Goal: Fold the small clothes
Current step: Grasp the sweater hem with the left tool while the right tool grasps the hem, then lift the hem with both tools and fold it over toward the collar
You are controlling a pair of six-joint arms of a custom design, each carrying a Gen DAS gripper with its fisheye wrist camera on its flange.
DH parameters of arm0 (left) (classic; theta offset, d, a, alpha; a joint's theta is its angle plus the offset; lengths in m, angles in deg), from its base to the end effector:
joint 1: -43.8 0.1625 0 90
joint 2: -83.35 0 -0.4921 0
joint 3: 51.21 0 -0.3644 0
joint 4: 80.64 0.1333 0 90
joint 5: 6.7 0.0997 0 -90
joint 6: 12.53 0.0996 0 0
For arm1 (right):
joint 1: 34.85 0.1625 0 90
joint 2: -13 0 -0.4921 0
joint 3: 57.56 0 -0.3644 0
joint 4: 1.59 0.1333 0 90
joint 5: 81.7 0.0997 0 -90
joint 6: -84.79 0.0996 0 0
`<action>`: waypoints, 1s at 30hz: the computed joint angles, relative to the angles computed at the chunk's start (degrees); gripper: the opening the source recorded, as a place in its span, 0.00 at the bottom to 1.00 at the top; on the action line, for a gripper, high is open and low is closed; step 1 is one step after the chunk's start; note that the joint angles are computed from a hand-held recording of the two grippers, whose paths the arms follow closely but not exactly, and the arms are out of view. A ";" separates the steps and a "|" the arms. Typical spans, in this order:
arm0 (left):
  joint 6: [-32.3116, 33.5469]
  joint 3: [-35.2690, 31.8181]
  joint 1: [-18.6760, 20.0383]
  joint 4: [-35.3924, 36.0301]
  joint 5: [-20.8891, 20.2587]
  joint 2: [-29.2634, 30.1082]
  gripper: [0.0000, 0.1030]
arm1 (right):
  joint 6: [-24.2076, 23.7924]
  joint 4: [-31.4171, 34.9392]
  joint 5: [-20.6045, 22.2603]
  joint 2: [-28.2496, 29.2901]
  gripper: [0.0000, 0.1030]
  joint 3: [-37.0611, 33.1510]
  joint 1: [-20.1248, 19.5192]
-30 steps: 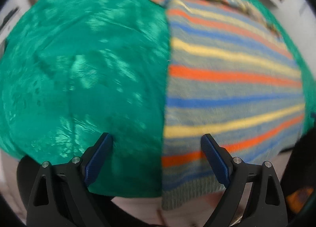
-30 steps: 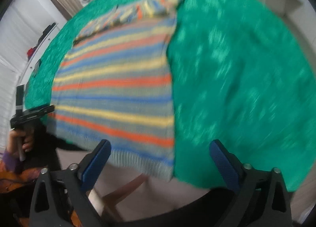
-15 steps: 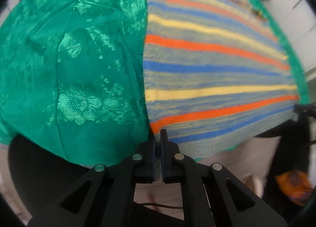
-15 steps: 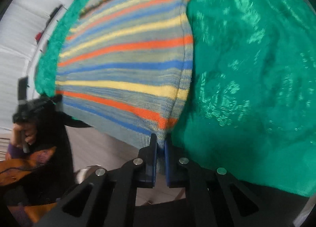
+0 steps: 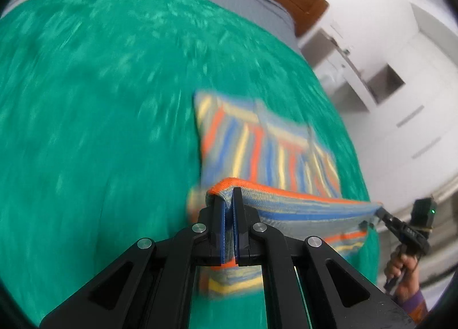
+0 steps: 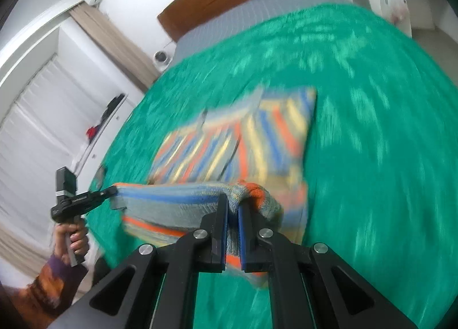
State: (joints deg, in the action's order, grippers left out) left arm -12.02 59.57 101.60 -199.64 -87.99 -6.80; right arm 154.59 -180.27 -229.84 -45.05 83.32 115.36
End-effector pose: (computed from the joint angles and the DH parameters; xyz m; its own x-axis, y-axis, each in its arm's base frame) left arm -0.1157 -0.4622 0.4433 -0.8435 0.5155 -0.1511 0.5347 0.8326 -0.1442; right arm 0.3804 -0.1616 0.1764 -0.9267 0.3205 0.1961 0.0185 0.5602 -0.8281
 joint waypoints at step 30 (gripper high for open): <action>2.27 -6.83 -2.26 -11.46 1.70 20.08 0.80 | -43.72 -25.94 4.15 3.82 0.25 -8.73 -24.68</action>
State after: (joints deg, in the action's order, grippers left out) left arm -9.75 52.74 99.34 -211.10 -86.29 13.28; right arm 110.87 -206.21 -225.69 -41.23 74.59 90.68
